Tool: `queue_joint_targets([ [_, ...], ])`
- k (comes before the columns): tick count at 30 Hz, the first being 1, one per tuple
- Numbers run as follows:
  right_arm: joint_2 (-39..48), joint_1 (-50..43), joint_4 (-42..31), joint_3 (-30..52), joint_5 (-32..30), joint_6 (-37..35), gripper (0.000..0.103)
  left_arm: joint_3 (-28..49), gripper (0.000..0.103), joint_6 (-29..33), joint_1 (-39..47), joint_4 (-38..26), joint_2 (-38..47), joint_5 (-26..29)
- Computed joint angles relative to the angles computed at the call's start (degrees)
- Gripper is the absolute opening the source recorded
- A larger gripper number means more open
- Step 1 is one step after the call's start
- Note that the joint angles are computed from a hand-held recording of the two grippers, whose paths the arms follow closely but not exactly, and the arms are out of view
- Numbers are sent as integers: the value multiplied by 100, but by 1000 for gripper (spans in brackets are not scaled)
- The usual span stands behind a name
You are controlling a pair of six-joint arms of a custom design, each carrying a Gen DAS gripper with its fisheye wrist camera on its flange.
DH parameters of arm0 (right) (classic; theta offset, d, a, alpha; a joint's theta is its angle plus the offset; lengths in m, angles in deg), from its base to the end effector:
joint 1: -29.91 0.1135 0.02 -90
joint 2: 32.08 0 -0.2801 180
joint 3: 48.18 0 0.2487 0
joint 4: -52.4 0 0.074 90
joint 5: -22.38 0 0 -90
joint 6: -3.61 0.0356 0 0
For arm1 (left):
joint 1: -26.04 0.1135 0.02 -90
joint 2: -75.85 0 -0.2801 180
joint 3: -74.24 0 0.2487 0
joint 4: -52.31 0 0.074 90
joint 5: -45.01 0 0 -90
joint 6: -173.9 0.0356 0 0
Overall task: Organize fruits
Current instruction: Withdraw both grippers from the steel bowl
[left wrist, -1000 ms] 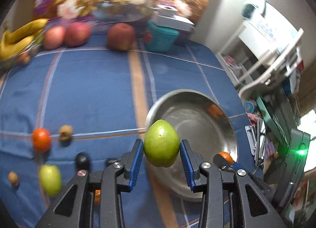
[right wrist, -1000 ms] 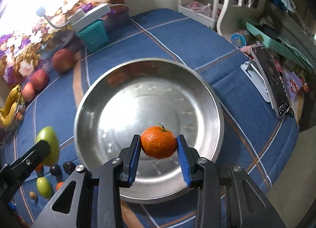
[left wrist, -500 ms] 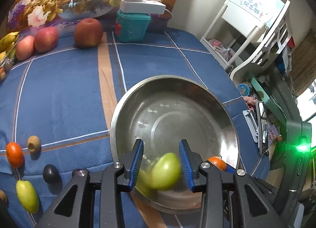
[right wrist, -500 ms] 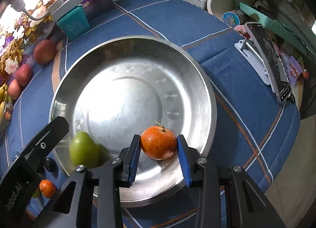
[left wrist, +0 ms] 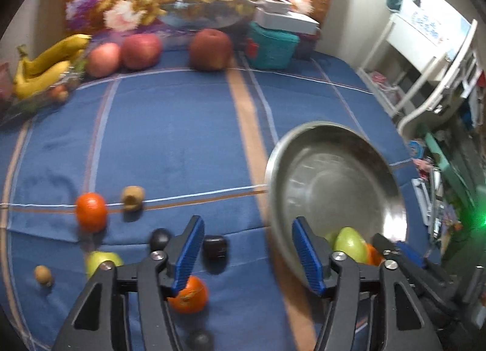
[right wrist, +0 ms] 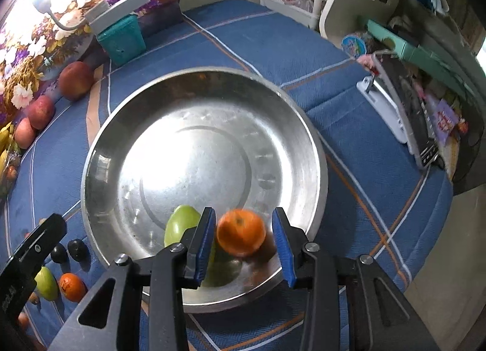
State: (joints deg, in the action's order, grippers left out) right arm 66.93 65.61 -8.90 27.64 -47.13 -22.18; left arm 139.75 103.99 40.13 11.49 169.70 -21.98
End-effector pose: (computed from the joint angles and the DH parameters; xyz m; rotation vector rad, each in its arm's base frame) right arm 0.2532 0.1666 0.1854 0.7126 2.7061 -0.2223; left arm 0.2902 0.0585 0.1751 0.2382 2.6467 -0.3731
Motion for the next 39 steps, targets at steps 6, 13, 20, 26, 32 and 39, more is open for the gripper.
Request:
queue_joint_targets([
  [6, -66, 298, -83, 76, 265, 113, 54, -209, 103, 158, 473, 368, -196, -387],
  [13, 115, 671, -156, 400, 404, 65, 72, -165, 103, 299, 1298, 428, -256, -534],
  [20, 417, 1081, -79, 736, 319, -26, 80, 56, 103, 618, 1896, 281, -61, -719],
  [26, 571, 1374, 47, 978, 294, -173, 98, 226, 103, 597, 2214, 173, 57, -884],
  [32, 737, 1614, 245, 1231, 185, -386, 98, 278, 103, 624, 2281, 334, 70, -1135],
  [39, 959, 1786, 433, 1502, 149, -559, 98, 507, 103, 880, 2344, 30, 150, -958],
])
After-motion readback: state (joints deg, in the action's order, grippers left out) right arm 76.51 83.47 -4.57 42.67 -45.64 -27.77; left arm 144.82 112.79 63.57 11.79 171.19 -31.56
